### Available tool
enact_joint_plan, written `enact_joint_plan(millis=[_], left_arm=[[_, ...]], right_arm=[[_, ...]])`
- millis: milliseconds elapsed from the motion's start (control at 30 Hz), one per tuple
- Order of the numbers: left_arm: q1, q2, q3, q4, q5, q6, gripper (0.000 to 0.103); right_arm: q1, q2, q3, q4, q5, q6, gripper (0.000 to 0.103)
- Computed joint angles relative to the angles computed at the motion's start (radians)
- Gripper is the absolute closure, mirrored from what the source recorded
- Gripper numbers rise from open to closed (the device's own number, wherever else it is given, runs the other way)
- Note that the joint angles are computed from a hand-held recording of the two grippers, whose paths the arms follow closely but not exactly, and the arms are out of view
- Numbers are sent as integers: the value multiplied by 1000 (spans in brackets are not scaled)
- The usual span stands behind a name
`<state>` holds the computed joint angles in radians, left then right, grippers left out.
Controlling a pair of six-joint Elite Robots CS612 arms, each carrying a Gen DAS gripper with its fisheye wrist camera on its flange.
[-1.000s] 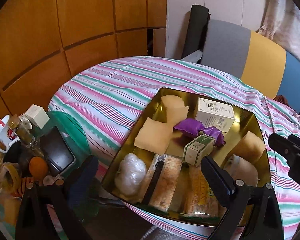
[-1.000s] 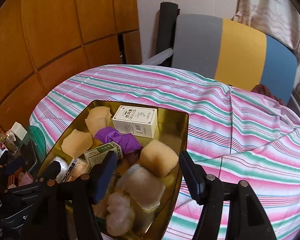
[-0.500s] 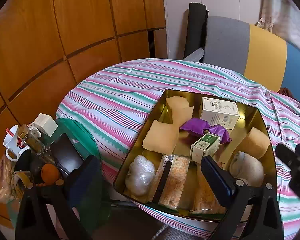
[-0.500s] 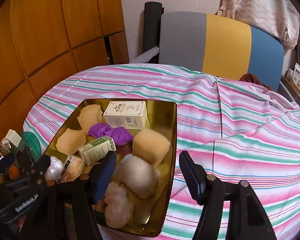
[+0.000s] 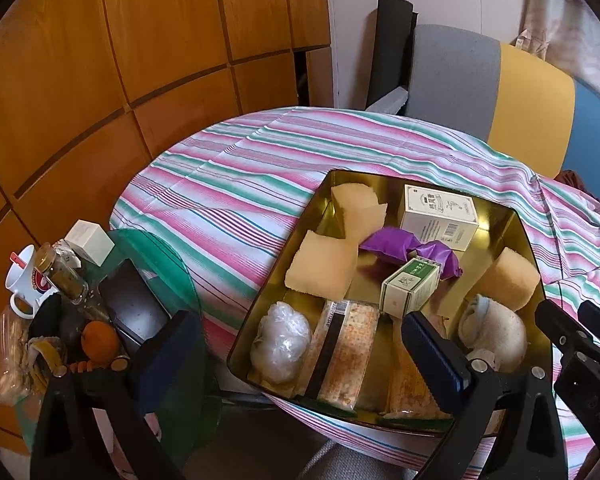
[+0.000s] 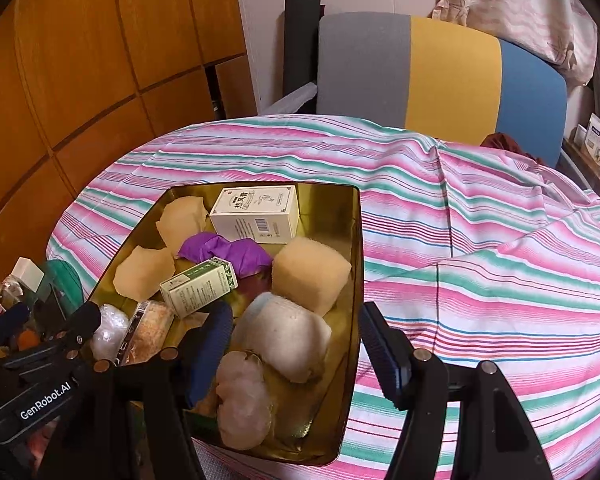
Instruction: Organize objects
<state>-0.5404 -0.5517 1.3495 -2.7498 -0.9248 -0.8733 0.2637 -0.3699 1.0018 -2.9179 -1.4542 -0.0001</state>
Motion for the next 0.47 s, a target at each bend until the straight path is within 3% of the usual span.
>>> enact_joint_plan(millis=[267,467], left_arm=[[8,4,-5,-4,-66,8,0],[0,6,-4,1,-21,7,0]], right_arm=[[-3,0,2,3,-3,17,37],[-5,2,0,8,-2,21,37]])
